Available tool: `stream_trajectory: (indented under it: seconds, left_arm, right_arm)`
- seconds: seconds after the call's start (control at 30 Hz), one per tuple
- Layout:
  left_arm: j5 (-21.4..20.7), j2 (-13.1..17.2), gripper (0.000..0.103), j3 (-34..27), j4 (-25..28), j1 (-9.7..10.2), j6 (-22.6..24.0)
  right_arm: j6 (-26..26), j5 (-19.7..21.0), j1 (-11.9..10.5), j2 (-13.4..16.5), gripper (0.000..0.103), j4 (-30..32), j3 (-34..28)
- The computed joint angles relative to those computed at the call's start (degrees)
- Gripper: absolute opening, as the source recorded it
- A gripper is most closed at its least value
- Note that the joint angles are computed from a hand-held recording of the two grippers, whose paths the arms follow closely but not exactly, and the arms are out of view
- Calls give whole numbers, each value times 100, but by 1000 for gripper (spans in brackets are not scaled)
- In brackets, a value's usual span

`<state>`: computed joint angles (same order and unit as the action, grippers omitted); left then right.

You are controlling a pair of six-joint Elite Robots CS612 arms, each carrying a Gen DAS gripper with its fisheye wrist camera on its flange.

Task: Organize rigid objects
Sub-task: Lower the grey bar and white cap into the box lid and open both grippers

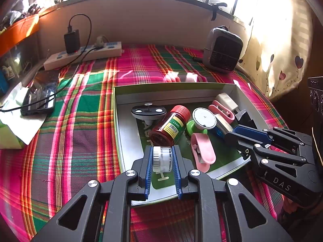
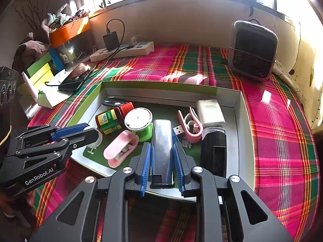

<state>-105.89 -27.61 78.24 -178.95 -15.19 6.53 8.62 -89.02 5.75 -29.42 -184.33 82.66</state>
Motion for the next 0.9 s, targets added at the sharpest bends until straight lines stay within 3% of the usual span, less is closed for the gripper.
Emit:
stream_trajectory:
  seconds: [0.27, 0.5, 0.9]
  left_arm:
    - [16, -9, 19, 11, -7, -6, -13]
    - [116, -40, 30, 77, -69, -14, 7]
    - [323, -249, 34, 455, -385, -50, -105]
  right_arm:
    - [-28, 15, 16, 3, 25, 23, -11]
    - [-11, -16, 29, -2, 25, -10, -2]
    - [71, -114, 70, -95, 26, -259, 190]
